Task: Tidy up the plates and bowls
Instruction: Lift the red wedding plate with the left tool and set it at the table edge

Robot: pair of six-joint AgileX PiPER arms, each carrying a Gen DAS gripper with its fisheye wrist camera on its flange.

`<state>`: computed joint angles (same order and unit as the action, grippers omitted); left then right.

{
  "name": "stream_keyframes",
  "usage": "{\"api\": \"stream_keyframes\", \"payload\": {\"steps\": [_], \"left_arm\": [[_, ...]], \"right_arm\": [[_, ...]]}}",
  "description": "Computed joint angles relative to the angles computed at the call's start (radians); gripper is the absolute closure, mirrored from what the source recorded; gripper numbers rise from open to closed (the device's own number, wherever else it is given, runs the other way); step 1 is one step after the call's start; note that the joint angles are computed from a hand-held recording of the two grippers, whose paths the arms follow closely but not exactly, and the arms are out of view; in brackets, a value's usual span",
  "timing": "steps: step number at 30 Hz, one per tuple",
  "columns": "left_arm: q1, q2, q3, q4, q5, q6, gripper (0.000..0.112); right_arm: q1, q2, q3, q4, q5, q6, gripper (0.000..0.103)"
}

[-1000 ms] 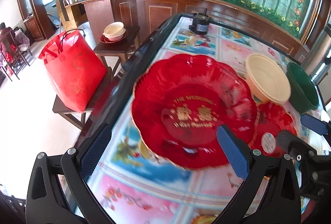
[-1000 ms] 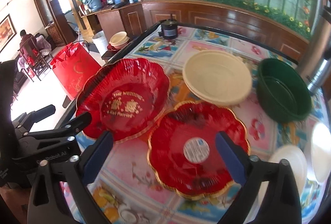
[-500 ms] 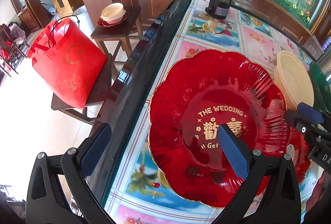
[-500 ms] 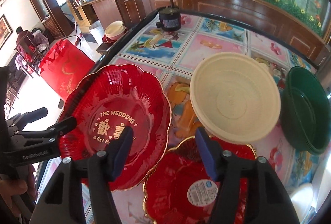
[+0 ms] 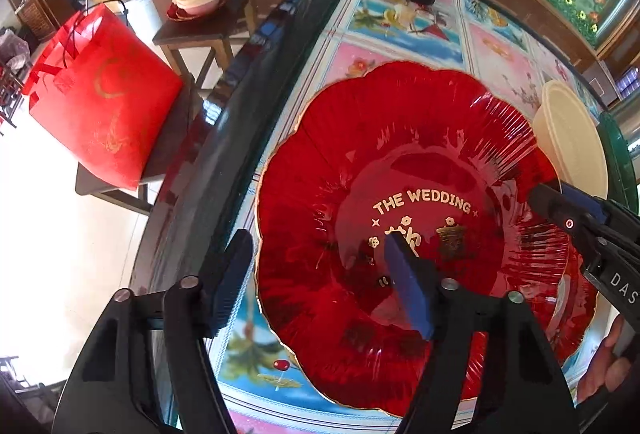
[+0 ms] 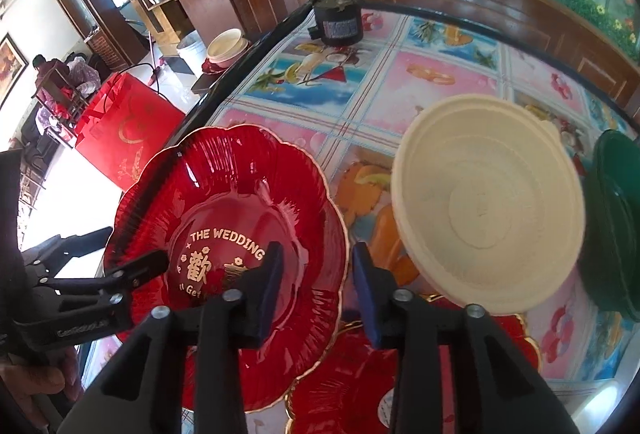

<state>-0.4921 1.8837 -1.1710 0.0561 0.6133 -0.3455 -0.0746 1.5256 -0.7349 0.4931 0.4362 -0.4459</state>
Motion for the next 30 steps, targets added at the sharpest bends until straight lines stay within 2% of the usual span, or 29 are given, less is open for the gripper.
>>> {"api": "stream_keyframes", "payload": {"steps": [2, 4, 5, 10, 16, 27, 30], "left_arm": [[0.001, 0.014, -0.013, 0.005, 0.012, -0.001, 0.056], [-0.005, 0.025, -0.024, 0.031, 0.022, -0.027, 0.061], [-0.01, 0.028, -0.027, 0.063, 0.027, -0.055, 0.068], [0.003, 0.031, -0.029, 0.092, 0.031, -0.068, 0.083], [-0.006, 0.031, -0.025, 0.129, 0.021, -0.101, 0.083], [0.014, -0.026, 0.021, 0.122, 0.0, -0.104, 0.087], [0.025, -0.063, 0.049, 0.115, -0.006, -0.093, 0.087]], "right_arm": [[0.011, 0.013, -0.004, -0.03, -0.013, 0.032, 0.074], [0.003, 0.023, -0.01, -0.016, -0.01, 0.019, 0.08], [-0.003, 0.023, -0.01, 0.0, -0.007, 0.004, 0.084], [-0.028, 0.064, -0.037, 0.03, 0.03, -0.026, 0.09], [-0.03, 0.087, -0.031, 0.058, 0.025, -0.037, 0.092], [0.011, 0.027, 0.006, -0.005, -0.014, 0.015, 0.091], [0.045, -0.007, 0.017, -0.074, -0.024, 0.083, 0.091]]}}
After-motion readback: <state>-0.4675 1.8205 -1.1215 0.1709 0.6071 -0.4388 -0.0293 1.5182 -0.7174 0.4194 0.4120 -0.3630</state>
